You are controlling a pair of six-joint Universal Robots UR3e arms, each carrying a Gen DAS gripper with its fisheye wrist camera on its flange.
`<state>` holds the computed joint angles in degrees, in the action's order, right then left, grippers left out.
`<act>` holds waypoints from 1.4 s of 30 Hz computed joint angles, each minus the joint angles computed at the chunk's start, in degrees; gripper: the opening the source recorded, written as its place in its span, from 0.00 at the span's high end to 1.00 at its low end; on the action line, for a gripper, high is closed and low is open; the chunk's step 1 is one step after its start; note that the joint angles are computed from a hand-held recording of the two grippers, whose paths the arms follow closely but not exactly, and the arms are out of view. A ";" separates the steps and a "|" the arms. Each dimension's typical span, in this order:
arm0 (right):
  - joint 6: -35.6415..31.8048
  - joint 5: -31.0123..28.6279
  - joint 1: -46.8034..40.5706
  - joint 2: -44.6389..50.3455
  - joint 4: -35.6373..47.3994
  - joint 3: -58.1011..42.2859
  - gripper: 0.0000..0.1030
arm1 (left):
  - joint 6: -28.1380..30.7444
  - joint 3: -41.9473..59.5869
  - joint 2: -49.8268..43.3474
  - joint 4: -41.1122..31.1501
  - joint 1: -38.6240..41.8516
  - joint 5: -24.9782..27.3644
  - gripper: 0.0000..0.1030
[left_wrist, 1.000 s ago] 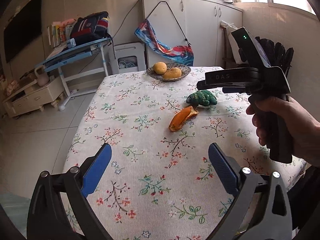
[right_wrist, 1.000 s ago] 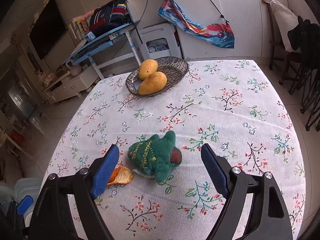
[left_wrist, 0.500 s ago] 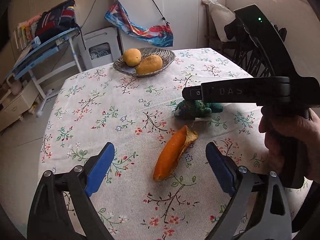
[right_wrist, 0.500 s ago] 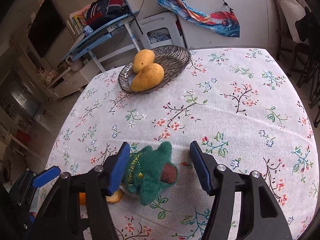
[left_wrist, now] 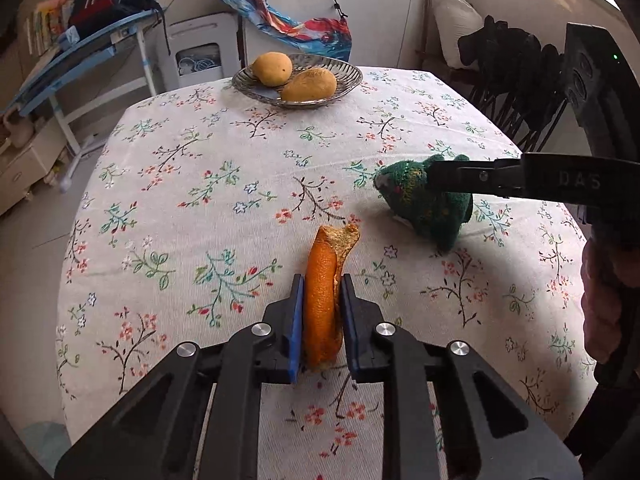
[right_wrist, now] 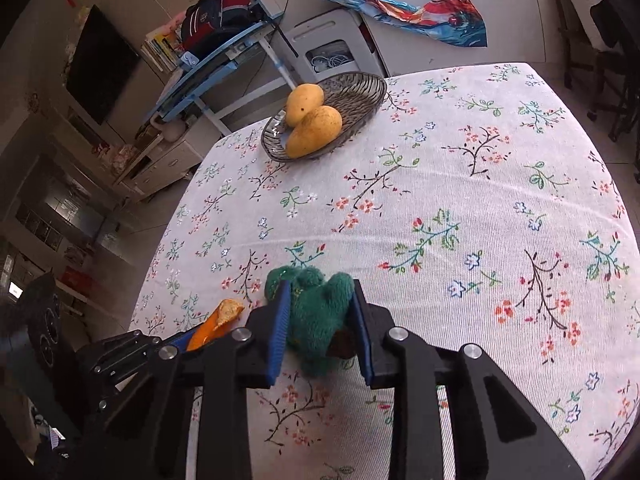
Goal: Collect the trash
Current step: 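Grasp the green toy with the right gripper while the left grasps the last peel, then carry the green toy to the bucket and open the right gripper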
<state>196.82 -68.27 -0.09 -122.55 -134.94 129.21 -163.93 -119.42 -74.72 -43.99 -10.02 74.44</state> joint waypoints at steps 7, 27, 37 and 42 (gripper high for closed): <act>1.31 -0.45 3.56 3.43 -3.04 0.13 0.65 | 1.12 -4.90 7.79 -3.39 4.74 -3.41 0.81; 1.55 -12.12 10.37 8.95 -8.60 -2.37 0.74 | -2.67 -5.34 3.58 5.83 -1.29 3.53 0.57; 2.76 -12.56 11.41 6.20 -7.47 -2.33 0.74 | -2.76 -7.33 6.91 6.56 -1.23 4.44 0.83; 4.40 -13.53 13.45 2.41 -6.19 -1.73 0.74 | -3.66 -8.90 12.70 3.60 -0.50 4.70 0.83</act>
